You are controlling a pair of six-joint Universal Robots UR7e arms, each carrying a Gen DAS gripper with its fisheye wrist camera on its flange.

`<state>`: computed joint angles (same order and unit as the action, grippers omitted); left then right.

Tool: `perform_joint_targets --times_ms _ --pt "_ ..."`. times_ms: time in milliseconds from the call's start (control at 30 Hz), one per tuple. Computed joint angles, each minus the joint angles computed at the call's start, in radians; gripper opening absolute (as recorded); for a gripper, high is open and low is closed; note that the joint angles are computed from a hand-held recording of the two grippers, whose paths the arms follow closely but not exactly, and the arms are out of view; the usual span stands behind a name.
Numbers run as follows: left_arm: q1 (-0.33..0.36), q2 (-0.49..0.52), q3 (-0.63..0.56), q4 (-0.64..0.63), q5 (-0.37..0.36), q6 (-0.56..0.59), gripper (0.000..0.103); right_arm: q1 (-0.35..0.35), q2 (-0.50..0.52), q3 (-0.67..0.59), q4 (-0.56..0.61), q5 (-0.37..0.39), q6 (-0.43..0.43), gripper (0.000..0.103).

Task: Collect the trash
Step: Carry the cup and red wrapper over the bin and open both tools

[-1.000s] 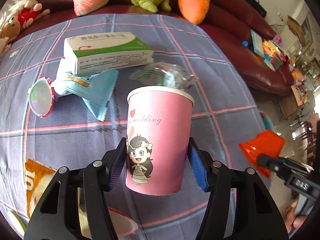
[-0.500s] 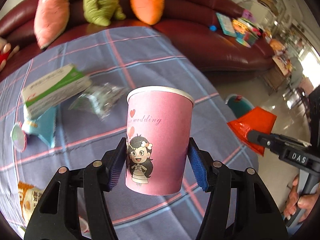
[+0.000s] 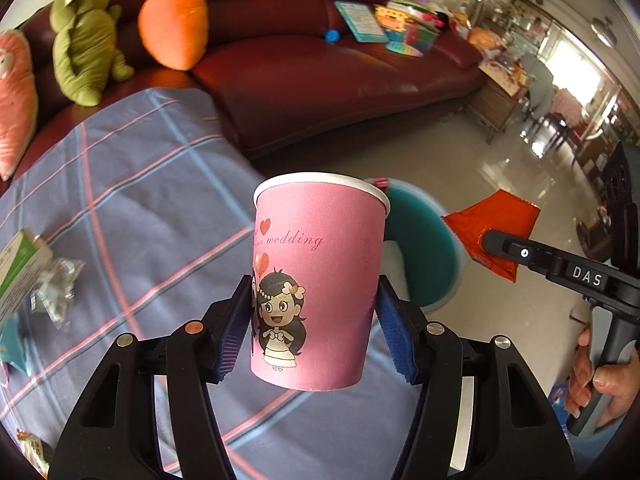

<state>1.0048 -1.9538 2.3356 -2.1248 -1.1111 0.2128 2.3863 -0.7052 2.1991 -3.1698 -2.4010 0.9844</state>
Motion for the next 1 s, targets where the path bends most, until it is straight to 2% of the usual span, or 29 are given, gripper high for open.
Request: perform_joint_targets --times_ms 200,367,900,1000 --pt "-0.058 0.074 0.036 -0.042 0.0 -0.052 0.061 -0.035 -0.049 0.086 -0.058 0.006 0.007 0.03" --pt "-0.08 0.149 0.045 -0.094 -0.003 -0.071 0.062 -0.061 -0.081 0.132 -0.08 0.013 0.004 0.03" --pt "-0.062 0.356 0.034 -0.24 -0.02 -0.066 0.064 -0.114 -0.128 0.158 -0.039 0.011 0.009 0.031" --pt "-0.066 0.383 0.031 -0.26 0.002 -0.073 0.082 -0.121 -0.126 0.154 -0.028 0.01 0.014 0.031"
